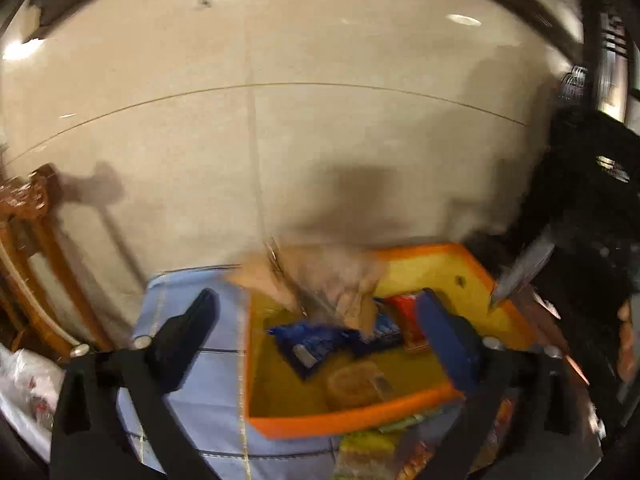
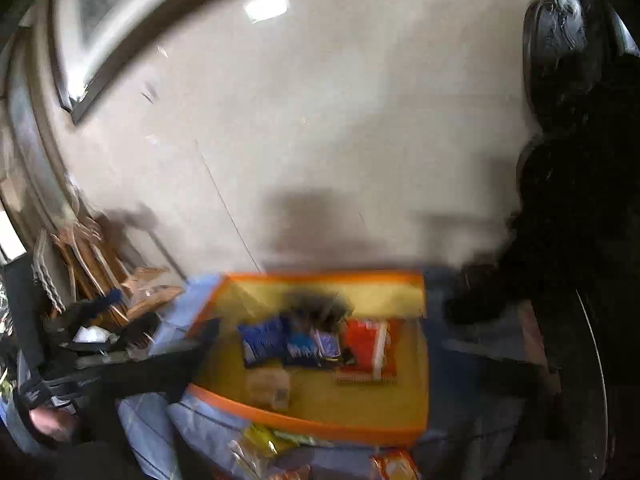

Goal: Organize snacks
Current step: 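Carry Snickers and peanut pack over the box and release both, then grasp the red round cookie pack with right gripper while left grasps red bar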

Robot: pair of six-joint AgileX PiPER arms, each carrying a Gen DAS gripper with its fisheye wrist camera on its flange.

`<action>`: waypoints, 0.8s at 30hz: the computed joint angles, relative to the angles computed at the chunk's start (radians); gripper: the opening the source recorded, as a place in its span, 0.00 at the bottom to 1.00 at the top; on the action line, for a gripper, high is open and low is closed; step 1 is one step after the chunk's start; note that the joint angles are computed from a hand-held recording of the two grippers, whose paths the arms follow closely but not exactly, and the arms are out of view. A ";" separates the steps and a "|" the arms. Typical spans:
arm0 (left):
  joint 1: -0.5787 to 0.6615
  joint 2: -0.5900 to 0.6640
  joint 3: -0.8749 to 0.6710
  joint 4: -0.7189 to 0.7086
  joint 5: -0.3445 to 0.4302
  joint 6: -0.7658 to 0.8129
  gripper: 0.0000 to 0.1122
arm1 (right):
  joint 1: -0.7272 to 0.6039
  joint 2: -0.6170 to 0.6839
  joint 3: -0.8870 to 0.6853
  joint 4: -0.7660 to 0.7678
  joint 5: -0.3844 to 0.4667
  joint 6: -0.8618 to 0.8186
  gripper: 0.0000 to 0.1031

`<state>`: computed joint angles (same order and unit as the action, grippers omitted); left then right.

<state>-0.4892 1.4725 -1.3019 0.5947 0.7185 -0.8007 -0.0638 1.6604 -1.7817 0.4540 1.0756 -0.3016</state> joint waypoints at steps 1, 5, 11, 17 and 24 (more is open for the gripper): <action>-0.003 0.000 0.010 -0.001 -0.008 -0.005 0.88 | 0.001 0.012 -0.005 -0.022 0.010 0.011 0.97; -0.026 -0.072 0.152 0.071 -0.030 0.010 0.88 | -0.079 -0.036 0.119 0.037 0.033 -0.110 0.96; -0.136 -0.286 0.495 0.136 -0.053 0.025 0.88 | -0.145 -0.122 0.409 -0.031 -0.023 -0.280 0.96; -0.223 -0.279 0.786 0.269 -0.216 -0.014 0.80 | -0.136 -0.059 0.622 -0.102 -0.145 -0.282 0.96; -0.037 -0.089 0.847 0.123 -0.539 0.234 0.88 | -0.035 0.023 0.698 -0.225 -0.295 -0.250 0.96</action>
